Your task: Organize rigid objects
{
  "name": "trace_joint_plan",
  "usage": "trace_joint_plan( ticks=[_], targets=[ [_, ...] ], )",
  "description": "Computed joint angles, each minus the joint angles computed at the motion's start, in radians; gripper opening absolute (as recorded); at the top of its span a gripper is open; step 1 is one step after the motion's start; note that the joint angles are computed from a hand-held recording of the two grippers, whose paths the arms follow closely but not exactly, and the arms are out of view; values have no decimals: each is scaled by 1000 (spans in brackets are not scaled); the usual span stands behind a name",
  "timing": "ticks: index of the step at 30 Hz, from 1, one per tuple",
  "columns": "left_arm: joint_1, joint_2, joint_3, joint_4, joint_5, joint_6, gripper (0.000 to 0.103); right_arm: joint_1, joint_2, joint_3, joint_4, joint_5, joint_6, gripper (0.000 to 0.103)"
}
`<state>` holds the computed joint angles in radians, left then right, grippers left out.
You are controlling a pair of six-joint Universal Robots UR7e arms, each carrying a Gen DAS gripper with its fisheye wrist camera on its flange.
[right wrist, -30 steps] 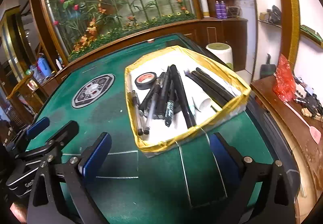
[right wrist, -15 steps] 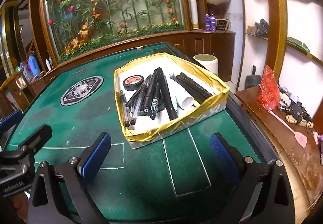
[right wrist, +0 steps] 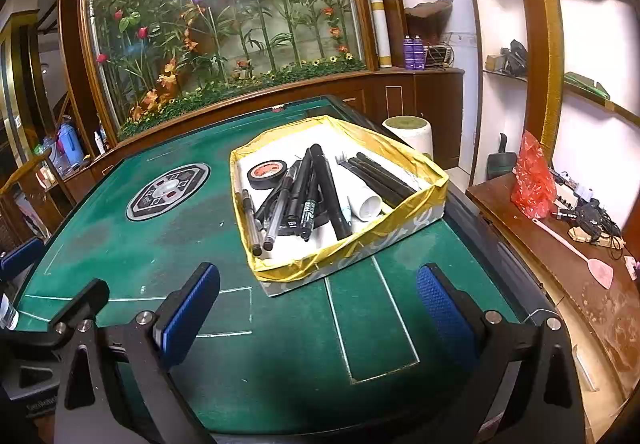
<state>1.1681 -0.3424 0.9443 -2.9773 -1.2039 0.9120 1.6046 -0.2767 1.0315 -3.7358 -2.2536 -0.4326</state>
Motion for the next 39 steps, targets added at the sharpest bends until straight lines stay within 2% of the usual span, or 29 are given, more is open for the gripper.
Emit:
trace_joint_plan(
  ticks=[29, 34, 39],
  targets=[
    [14, 22, -43, 33, 20, -11, 102, 3, 35, -61, 62, -8, -9, 99],
    [18, 20, -50, 56, 17, -25, 102, 8, 56, -96, 71, -24, -39, 99],
    [19, 25, -61, 60, 30, -27, 102, 21, 94, -158, 53, -51, -113, 99]
  ],
)
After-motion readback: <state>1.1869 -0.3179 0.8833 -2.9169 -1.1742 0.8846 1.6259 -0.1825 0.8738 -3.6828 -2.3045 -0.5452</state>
